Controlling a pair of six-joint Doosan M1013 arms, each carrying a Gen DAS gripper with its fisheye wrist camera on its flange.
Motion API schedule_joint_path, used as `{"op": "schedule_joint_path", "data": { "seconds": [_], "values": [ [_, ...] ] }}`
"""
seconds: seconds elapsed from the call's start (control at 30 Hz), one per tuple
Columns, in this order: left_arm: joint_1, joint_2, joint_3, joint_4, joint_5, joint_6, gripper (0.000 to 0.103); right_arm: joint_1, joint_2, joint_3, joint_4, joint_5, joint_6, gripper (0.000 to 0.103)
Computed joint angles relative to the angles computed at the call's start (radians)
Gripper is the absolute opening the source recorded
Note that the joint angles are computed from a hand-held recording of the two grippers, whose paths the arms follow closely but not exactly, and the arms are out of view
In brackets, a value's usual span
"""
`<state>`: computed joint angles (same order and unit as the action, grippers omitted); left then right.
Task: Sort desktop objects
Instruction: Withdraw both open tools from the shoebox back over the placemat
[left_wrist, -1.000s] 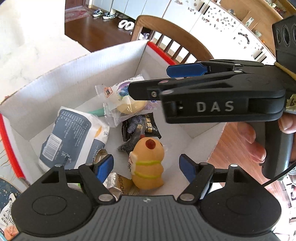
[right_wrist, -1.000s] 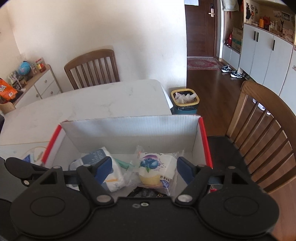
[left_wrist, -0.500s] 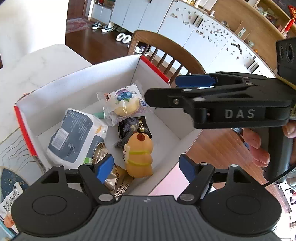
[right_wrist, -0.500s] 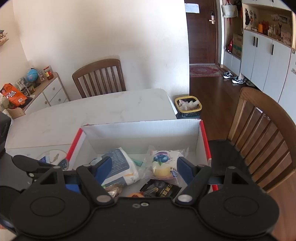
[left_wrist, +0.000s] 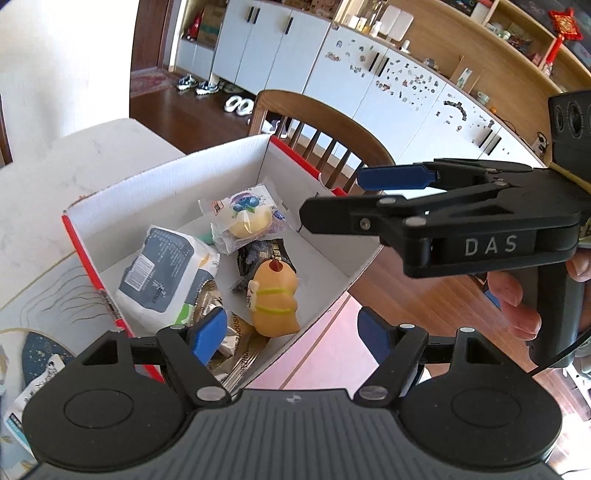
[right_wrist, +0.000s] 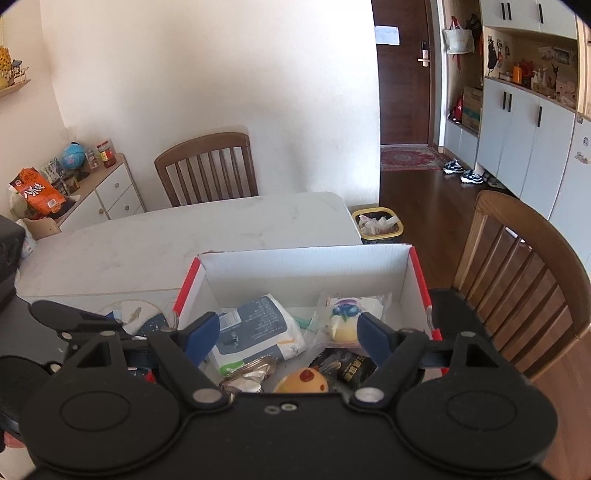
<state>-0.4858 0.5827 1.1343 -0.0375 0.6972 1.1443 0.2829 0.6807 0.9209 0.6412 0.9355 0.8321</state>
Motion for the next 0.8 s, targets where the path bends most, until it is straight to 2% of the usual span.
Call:
{"op": "schedule_joint_path", "data": {
  "seconds": [0.23,0.37,0.7,0.8],
  "values": [
    [-0.002,-0.047,0.071,0.021,-0.058,-0.012,0.077,0.005,-0.057,0.095,0.031,-0.064,-0.016,0.092],
    [-0.003,-0.073,0.111,0.046,-0.090,-0.024,0.085,0.013,-0.091,0.151,0.037,-0.112,-0.019,0.092],
    [-0.001,-0.135,0.204,0.099,-0.158,-0.034,0.086,0.034,-0.160,0.261,0.057,-0.203,-0.025,0.092],
    [0.003,-0.152,0.230,0.089,-0.178,-0.024,0.086,0.044,-0.185,0.304,0.059,-0.256,-0.042,0.092]
  ]
}}
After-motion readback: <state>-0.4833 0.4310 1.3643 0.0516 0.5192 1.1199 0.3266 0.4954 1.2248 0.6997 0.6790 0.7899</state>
